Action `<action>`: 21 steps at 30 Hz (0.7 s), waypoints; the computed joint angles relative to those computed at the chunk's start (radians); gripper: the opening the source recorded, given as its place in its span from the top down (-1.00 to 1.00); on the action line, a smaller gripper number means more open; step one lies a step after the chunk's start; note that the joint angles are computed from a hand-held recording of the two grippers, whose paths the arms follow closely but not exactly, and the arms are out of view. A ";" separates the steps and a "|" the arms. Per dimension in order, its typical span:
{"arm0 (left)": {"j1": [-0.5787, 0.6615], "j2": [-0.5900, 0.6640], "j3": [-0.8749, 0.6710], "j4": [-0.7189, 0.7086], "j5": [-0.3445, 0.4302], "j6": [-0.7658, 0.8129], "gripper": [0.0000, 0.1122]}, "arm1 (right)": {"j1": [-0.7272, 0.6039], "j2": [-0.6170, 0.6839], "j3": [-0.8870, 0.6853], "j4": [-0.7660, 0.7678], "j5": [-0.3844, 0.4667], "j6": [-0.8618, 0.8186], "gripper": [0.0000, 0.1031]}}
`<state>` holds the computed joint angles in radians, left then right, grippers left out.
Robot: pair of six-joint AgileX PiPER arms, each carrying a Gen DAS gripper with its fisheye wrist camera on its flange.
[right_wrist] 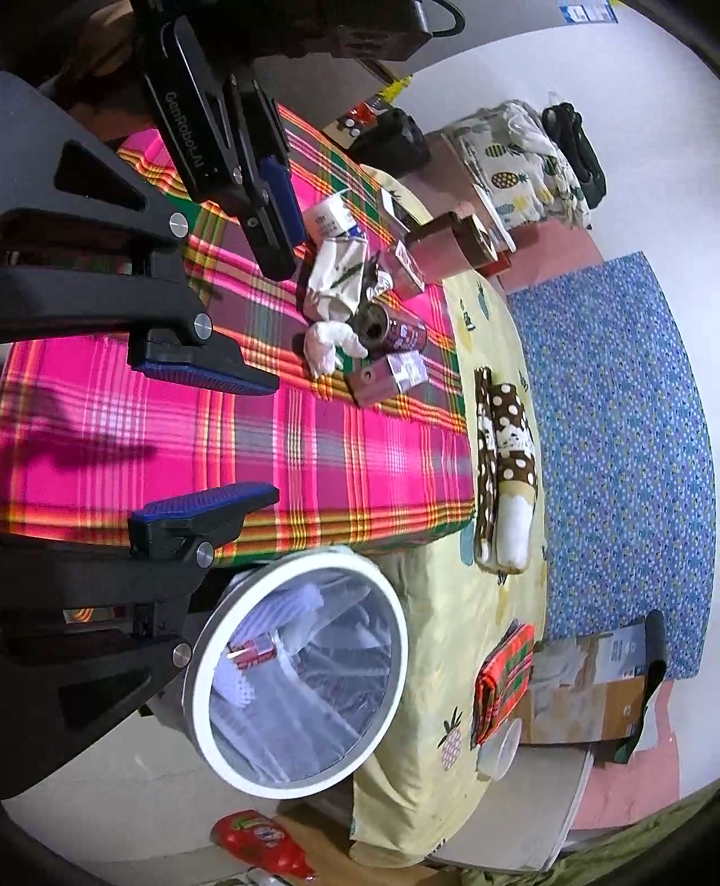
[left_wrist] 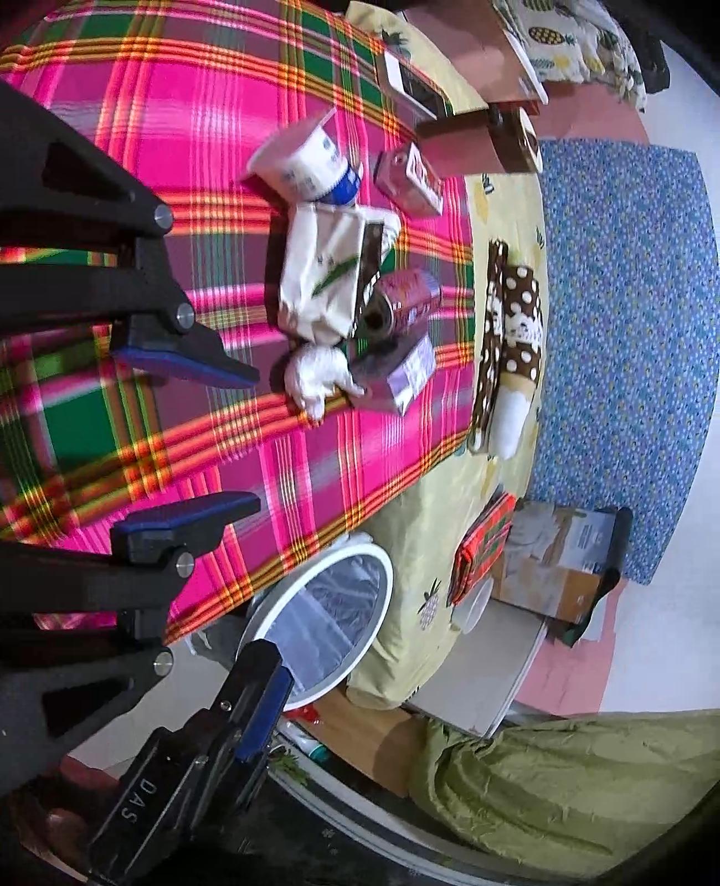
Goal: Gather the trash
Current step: 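Move both tools back over the cloth toward the white yogurt cup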
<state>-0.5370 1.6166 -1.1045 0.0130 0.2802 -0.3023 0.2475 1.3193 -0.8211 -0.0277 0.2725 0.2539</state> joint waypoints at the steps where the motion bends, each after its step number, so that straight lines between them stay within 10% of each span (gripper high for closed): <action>1: 0.007 -0.007 0.009 -0.005 -0.002 0.008 0.28 | 0.009 0.002 -0.003 -0.018 0.001 0.018 0.32; 21: 0.112 -0.062 0.082 0.025 -0.015 -0.010 0.28 | 0.135 0.099 -0.104 -0.123 0.038 0.106 0.32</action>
